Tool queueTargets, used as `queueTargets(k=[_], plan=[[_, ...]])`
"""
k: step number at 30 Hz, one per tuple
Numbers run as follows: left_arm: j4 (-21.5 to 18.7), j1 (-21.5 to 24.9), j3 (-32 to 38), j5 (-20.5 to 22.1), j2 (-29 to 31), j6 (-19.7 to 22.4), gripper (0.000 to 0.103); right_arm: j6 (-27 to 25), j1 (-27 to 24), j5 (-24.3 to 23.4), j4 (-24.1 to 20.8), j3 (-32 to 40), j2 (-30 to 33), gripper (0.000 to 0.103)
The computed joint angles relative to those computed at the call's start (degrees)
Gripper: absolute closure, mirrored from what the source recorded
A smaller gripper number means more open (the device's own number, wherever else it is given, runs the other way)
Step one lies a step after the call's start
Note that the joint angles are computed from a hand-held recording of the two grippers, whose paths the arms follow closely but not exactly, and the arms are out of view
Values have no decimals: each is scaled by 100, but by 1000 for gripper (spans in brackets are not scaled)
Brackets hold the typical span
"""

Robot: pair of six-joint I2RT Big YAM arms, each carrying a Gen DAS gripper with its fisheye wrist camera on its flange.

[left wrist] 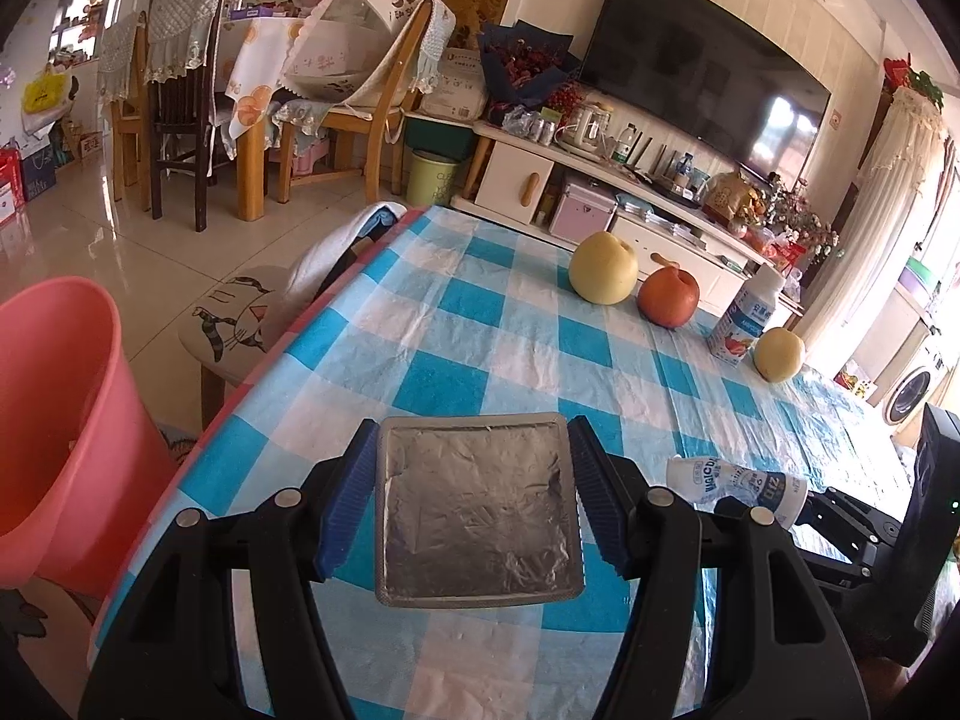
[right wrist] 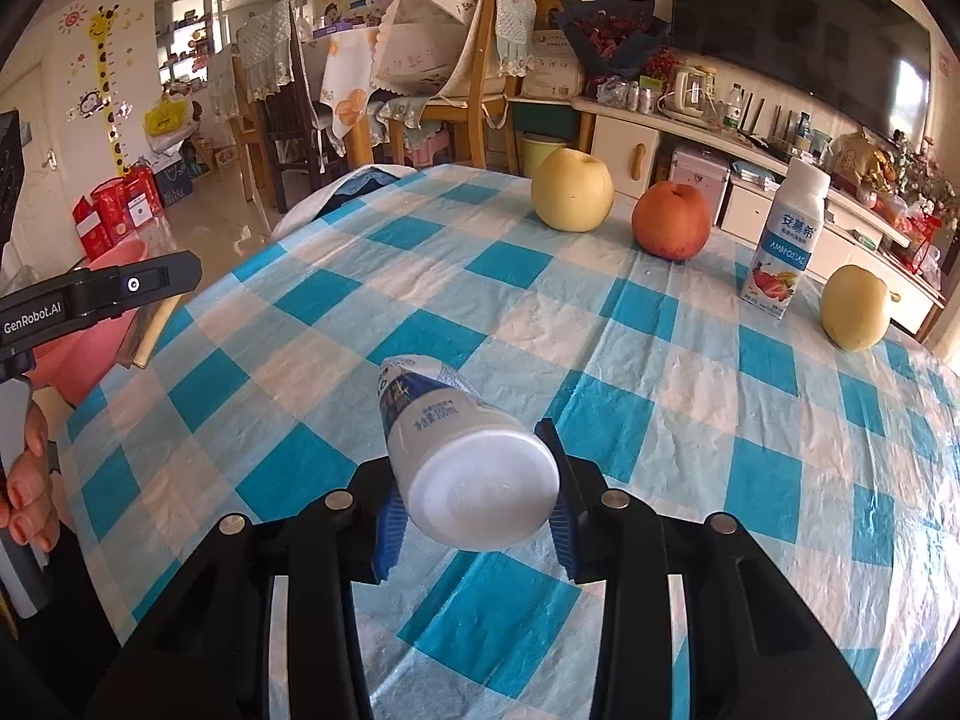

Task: Collect trash
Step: 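Carry the foil packet and bottle to the pink bucket and open both grippers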

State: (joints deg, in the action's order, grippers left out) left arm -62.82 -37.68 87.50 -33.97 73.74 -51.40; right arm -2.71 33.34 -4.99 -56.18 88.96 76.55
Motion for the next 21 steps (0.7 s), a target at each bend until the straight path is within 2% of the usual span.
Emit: queueTargets(k=[11, 21], plan=[[-187, 49, -89, -429, -263, -170, 39, 317, 321, 186, 22, 138, -92, 63], [-598, 117, -149, -1004, -500, -554, 39, 583, 800, 280, -30, 421, 59, 63]])
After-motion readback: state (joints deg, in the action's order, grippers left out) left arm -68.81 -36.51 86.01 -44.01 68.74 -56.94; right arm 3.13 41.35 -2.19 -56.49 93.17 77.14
